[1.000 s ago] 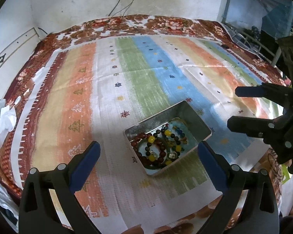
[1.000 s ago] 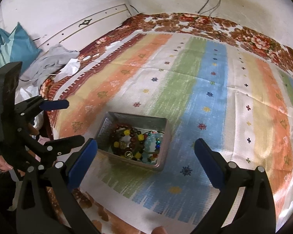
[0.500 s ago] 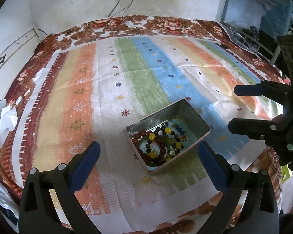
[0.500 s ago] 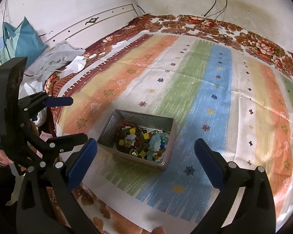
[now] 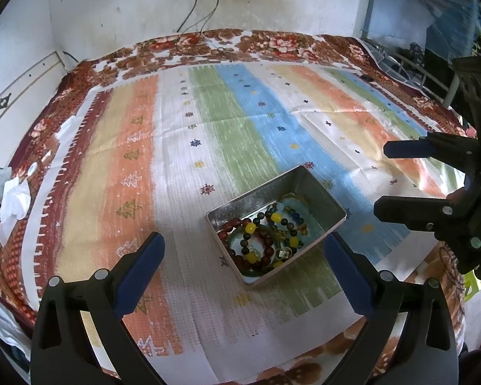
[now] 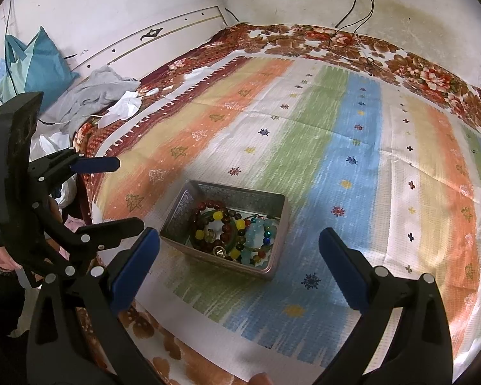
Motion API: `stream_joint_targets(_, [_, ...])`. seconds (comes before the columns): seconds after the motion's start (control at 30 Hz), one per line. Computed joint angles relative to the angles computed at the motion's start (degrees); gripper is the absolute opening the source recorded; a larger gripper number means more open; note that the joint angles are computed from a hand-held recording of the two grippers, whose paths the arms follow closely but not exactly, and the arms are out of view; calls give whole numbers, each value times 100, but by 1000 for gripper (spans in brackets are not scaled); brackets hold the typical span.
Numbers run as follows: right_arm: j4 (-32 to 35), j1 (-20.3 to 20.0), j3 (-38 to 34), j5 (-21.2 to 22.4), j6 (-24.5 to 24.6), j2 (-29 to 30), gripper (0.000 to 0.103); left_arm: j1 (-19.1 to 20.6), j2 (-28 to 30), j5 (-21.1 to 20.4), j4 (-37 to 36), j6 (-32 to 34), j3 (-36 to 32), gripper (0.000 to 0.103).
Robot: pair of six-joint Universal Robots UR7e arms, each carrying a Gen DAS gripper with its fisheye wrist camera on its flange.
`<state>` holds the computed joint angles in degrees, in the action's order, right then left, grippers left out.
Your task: Organize jewelry
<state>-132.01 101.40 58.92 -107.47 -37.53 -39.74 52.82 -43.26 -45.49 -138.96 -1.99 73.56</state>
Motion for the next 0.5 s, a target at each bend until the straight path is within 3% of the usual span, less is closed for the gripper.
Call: stream_joint_targets(0.5, [16, 9, -28, 1, 20, -15, 98, 14, 0, -219, 19, 27, -58, 98])
